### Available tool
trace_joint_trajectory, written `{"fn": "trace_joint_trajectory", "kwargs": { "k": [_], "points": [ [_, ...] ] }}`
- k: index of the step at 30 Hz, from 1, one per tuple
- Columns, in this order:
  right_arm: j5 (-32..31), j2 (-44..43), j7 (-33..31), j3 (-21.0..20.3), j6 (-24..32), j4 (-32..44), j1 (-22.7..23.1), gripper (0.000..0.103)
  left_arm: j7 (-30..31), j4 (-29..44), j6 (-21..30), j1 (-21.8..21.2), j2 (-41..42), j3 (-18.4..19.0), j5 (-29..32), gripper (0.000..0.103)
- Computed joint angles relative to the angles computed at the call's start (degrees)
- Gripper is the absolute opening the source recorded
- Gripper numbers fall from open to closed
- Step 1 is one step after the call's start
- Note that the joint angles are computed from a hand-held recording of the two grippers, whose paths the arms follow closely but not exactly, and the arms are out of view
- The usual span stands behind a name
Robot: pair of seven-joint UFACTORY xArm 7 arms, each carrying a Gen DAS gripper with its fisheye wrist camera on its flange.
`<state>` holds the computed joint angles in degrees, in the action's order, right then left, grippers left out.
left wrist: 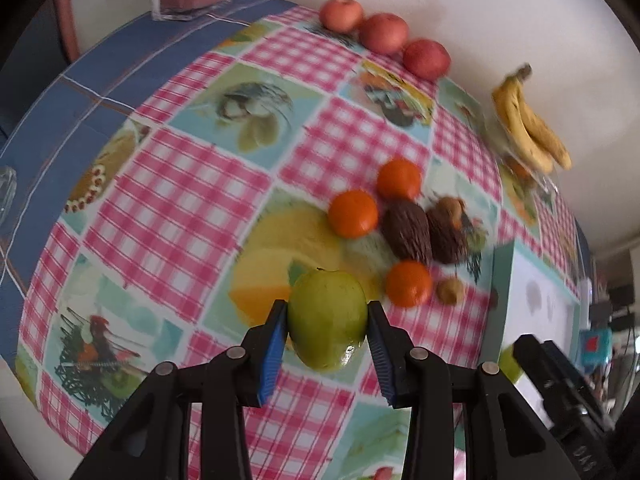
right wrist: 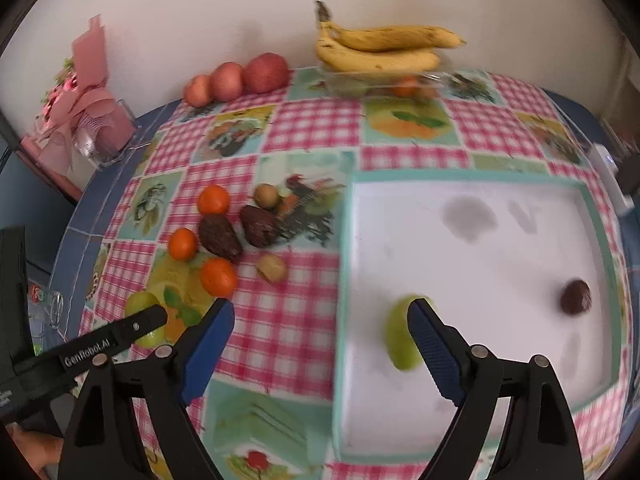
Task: Organize fruits
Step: 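Grasp another green pear with the left tool while the right tool grasps a brown kiwi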
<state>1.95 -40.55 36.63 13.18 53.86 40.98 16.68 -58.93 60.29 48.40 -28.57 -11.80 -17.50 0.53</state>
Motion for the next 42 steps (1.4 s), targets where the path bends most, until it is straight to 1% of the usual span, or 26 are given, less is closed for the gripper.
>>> {"fn": "trace_joint_trajectory", "kwargs": {
  "k": [1, 2, 3, 6, 8, 10, 12, 15, 17, 21, 23, 25, 29, 34, 38, 42],
  "points": [
    [0.1, 0.6, -0.4, 0.0, -0.6, 0.2, 0.2, 0.083, -0.3, 0.0, -0.2, 0.2, 0.1, 0.2, -0.2, 0.042],
    [0.2, 1.9, -0.9, 0.0, -1.6, 0.6, 0.5, 0.074, -0.4, -0.2, -0.7, 0.3, 0.1, 0.5, -0.8, 0.042],
    [0.2, 3.1, -1.4, 0.0, -2.1, 1.2, 0.7, 0.072, -0.4, -0.1, -0.9, 0.4, 0.3, 0.7, -1.3, 0.042],
    [0.4, 6.3, -2.3, 0.0, -3.4, 2.5, 1.2, 0.069, -0.3, 0.5, -1.3, 0.8, 1.5, 1.2, -2.2, 0.042],
    [1.0, 8.8, -3.5, -0.5, -3.8, 3.5, 1.8, 0.051, -0.3, 0.6, -1.7, 0.9, 1.8, 1.5, -2.9, 0.042],
    [0.7, 10.8, -3.6, -0.5, -3.6, 4.4, 1.7, 0.047, -0.8, 1.4, -2.2, 1.2, 3.0, 1.7, -2.7, 0.042],
    [1.1, 12.8, -4.3, -0.9, -3.8, 4.9, 1.9, 0.046, -1.6, 2.1, -1.9, 1.6, 3.6, 1.8, -1.8, 0.042],
    [1.5, 15.1, -4.8, -1.3, -4.5, 5.4, 2.1, 0.042, -1.5, 2.6, -2.5, 1.8, 4.4, 2.3, -2.3, 0.042],
    [1.3, 16.4, -4.8, -1.3, -5.0, 5.7, 2.0, 0.036, -1.3, 3.0, -2.8, 1.9, 5.0, 2.5, -2.6, 0.042],
    [1.0, 18.4, -5.4, -1.5, -5.5, 6.4, 2.1, 0.032, -0.8, 4.3, -3.1, 2.0, 6.5, 2.8, -2.7, 0.042],
    [0.7, 19.3, -5.5, -1.6, -5.5, 6.7, 2.0, 0.028, -0.8, 4.5, -3.4, 1.9, 7.1, 2.8, -2.6, 0.042],
    [1.2, 19.5, -6.0, -2.0, -5.8, 6.6, 2.2, 0.027, -0.9, 4.8, -3.7, 1.8, 7.6, 2.8, -2.4, 0.042],
    [0.2, 19.7, -5.2, -1.6, -6.0, 6.8, 1.8, 0.026, -1.2, 5.2, -4.2, 1.6, 8.1, 2.9, -1.8, 0.042],
    [0.7, 17.4, -4.9, -2.1, -5.8, 6.5, 1.6, 0.026, -0.9, 5.8, -4.7, 1.5, 8.0, 2.9, -0.9, 0.042],
    [-1.2, 14.4, -3.1, -1.9, -4.1, 6.8, 0.0, 0.026, -1.0, 6.7, -4.6, 1.3, 7.7, 2.7, 0.2, 0.042],
    [-1.2, 10.5, -1.9, -3.2, -2.1, 5.7, -1.9, 0.026, -1.0, 9.0, -4.2, 0.7, 8.3, 2.0, 2.3, 0.042]
  ]
}}
